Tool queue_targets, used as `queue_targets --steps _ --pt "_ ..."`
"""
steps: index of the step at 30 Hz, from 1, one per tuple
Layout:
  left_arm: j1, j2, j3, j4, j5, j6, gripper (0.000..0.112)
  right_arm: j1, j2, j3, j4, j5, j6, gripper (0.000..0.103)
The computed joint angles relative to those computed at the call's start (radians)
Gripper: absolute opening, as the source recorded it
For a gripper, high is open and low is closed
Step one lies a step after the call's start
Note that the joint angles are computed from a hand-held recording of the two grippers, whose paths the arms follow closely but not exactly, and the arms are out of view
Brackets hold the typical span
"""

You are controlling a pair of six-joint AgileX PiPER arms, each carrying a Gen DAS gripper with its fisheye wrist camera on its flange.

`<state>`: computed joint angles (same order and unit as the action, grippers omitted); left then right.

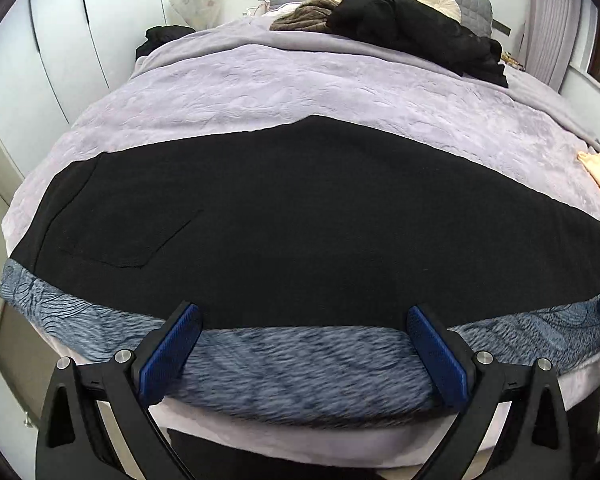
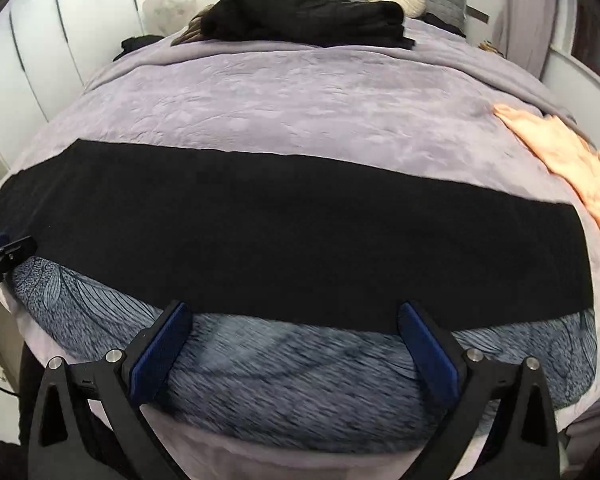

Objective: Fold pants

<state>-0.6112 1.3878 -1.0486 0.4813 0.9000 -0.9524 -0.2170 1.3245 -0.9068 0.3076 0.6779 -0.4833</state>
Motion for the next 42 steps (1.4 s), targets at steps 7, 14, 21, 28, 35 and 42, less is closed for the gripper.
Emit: queue_targets --steps 7,14,21,28,35,42 --pt "0.076 -0.063 0.071 -0.008 -0.011 0.031 0.103 -0.297 0.024 0.001 0.12 0.021 -0.265 0.103" --pt "0.149 -0.105 0.071 -0.049 0.06 0.02 0.103 -0.362 -0.098 0.03 0.162 0.049 -0.388 0.103" --pt "-0.093 0.021 -0.148 -0.01 0.123 -0.012 0.103 -0.655 -0.002 -0.092 0.311 0.254 -0.506 0.103" --pt "-0.205 0.332 -0.483 -0.136 0.151 0.145 0.103 -0.841 0.132 -0.105 0.519 0.45 -0.697 0.103" --pt "-0.238 0.503 -0.725 -0.232 0.221 0.226 0.103 -0.87 0.199 -0.149 0.663 0.484 -0.786 0.103" --pt "-0.273 0.64 -0.842 -0.188 0.273 0.171 0.103 -0.737 0.366 -0.275 0.56 0.505 -0.701 0.103"
